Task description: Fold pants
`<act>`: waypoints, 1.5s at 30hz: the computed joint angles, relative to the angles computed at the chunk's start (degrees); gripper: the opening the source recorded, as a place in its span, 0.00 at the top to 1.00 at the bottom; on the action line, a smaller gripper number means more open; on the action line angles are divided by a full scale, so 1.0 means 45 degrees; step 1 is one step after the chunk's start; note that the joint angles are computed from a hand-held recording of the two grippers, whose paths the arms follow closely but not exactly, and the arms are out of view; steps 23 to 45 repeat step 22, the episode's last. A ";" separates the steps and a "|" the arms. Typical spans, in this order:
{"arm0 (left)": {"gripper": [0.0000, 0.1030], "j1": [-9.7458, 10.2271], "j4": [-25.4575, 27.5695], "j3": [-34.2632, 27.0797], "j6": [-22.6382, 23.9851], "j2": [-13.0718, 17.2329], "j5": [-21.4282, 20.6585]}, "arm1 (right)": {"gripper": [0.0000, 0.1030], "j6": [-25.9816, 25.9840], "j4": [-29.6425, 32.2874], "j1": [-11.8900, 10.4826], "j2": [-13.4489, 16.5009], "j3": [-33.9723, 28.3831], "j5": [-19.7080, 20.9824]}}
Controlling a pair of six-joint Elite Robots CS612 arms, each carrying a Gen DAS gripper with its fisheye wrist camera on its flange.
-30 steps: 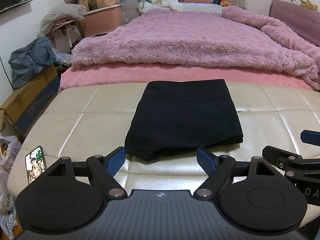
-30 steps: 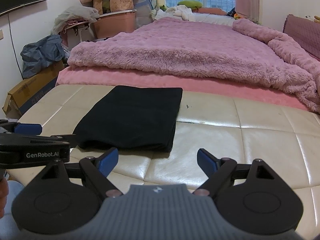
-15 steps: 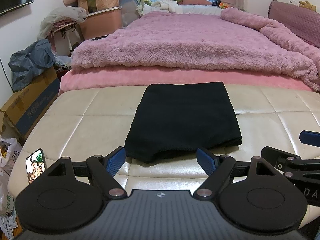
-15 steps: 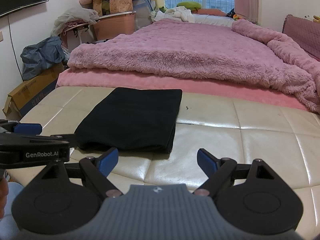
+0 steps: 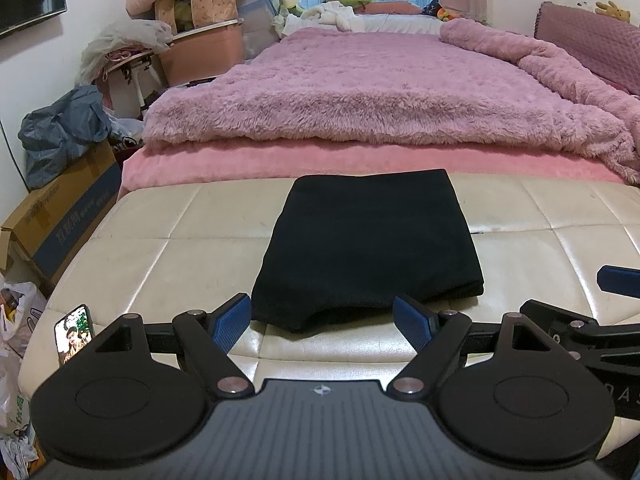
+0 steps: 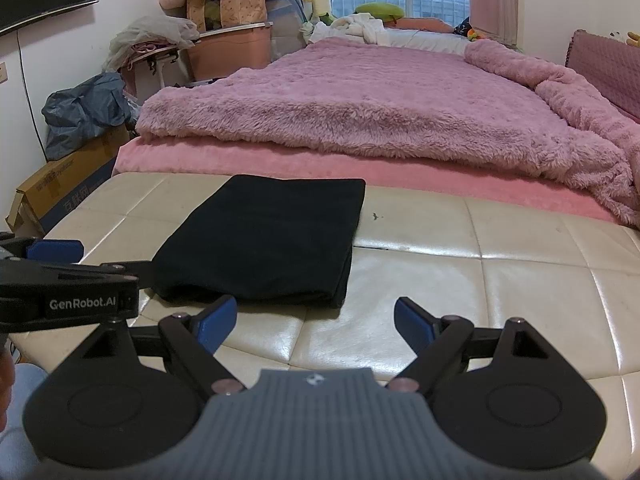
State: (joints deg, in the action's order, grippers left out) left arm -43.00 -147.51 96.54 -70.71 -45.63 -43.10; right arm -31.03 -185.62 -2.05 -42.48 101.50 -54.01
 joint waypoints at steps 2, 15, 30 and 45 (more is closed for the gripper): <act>0.09 -0.0001 0.0040 -0.0009 -0.0008 0.0000 0.0017 | 0.20 -0.0008 0.0005 -0.0001 0.0002 -0.0004 0.0003; 0.09 -0.0007 0.0017 0.0021 -0.0043 -0.0044 0.0129 | 0.20 -0.0056 0.0131 -0.0007 -0.0017 -0.0003 0.0066; 0.09 -0.0030 0.0200 0.0004 -0.0251 -0.0059 0.0255 | 0.20 -0.0064 0.0230 -0.0010 -0.0033 -0.0005 0.0106; 0.09 -0.0030 0.0200 0.0004 -0.0251 -0.0059 0.0255 | 0.20 -0.0064 0.0230 -0.0010 -0.0033 -0.0005 0.0106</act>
